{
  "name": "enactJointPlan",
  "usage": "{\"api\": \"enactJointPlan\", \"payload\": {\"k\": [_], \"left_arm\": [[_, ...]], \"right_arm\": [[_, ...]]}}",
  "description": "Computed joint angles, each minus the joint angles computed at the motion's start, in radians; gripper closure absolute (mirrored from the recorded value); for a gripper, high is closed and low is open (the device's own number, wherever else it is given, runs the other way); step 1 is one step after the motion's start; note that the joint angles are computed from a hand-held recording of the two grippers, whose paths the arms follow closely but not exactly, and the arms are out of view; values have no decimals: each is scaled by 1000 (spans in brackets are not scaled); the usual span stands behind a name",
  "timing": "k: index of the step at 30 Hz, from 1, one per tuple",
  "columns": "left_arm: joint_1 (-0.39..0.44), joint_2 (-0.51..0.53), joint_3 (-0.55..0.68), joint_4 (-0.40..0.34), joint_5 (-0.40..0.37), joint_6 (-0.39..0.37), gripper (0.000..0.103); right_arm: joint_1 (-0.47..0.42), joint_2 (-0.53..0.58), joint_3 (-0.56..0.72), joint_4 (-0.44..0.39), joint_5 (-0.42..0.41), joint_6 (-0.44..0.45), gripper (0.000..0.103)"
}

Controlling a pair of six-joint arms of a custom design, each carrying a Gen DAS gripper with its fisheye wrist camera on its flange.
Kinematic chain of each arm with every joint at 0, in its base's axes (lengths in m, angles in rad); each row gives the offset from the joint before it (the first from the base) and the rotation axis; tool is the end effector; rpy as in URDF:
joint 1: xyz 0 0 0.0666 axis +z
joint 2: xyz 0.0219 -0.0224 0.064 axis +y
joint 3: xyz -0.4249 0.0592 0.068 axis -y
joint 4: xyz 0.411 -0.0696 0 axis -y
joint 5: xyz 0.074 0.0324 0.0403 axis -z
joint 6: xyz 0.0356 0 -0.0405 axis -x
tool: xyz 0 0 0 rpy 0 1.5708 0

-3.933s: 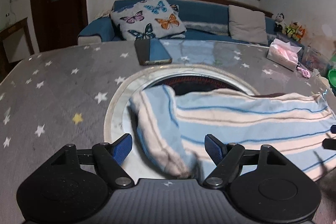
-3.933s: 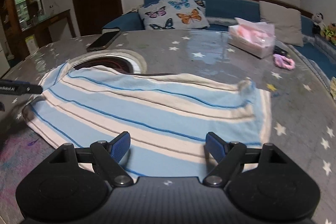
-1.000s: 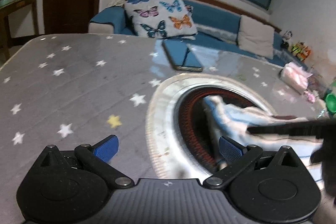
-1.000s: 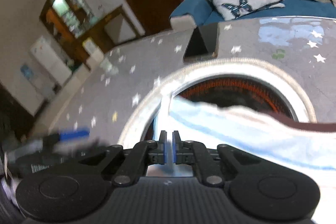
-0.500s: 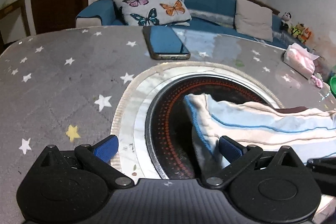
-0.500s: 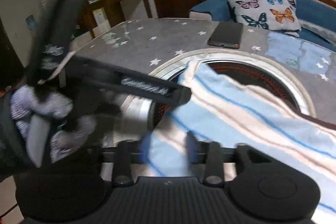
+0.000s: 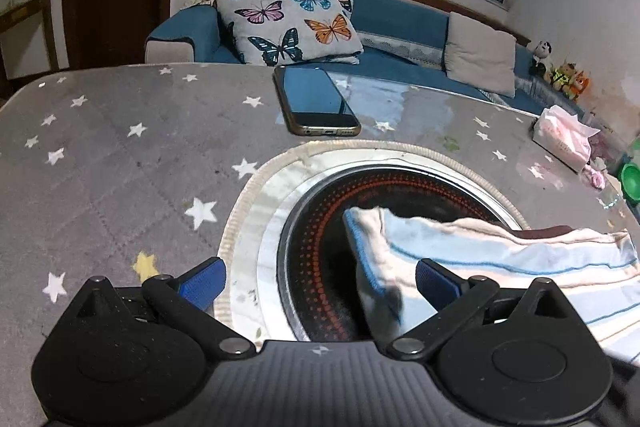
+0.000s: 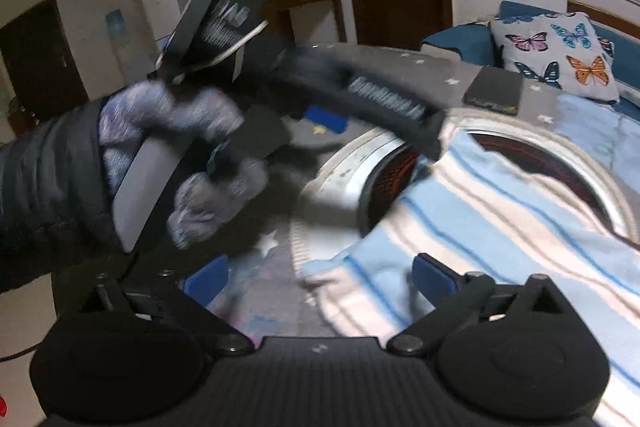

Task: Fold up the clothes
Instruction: 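Release the shirt with the right gripper and press the fold flat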

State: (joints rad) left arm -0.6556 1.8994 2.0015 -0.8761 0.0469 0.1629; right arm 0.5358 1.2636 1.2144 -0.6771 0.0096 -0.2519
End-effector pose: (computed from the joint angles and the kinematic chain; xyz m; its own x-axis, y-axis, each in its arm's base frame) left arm 0.5619 -0.4348 0.4760 -0.6498 0.2954 -0.7003 0.5373 0.8303 -0.1483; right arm 0.3878 0.2294 0.4630 -0.6787 -0.1131 -0.7256 -0.3461 0.9207 0.1802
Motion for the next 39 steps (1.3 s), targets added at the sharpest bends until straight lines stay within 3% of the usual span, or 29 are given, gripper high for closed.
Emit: {"api": "enactJointPlan", "payload": {"k": [9,13,19,23,27,30,36,39], "left_arm": [[-10,122,167,-106,-72,-20,3],[-12,128,161,-99,-99,-41,2],[-2,85,120,-74,-64,-6,4],[2,30,57,-57,0,-5,7],[1,-24,-21,-55,66,20,16],[-1,-60,-77,-41,104,48,21],[-28,-109,-161,-20,102,59,28],[-36,-112,-170,-26,102,70,36]], "right_arm": [[10,9,-5,-18,-23,-62,0],[4,-6,-28,13,-31,-101,0],[12,-11,-43,31,-7,-100,0],[4,-20,-54,34,-36,-57,0],[-15,-52,-64,6,-82,-71,0],[-7,-84,-75,-30,-33,-62,0],[10,-156,-114,-109,161,-32,0],[-7,-193,-134,-120,228,-53,0]]}}
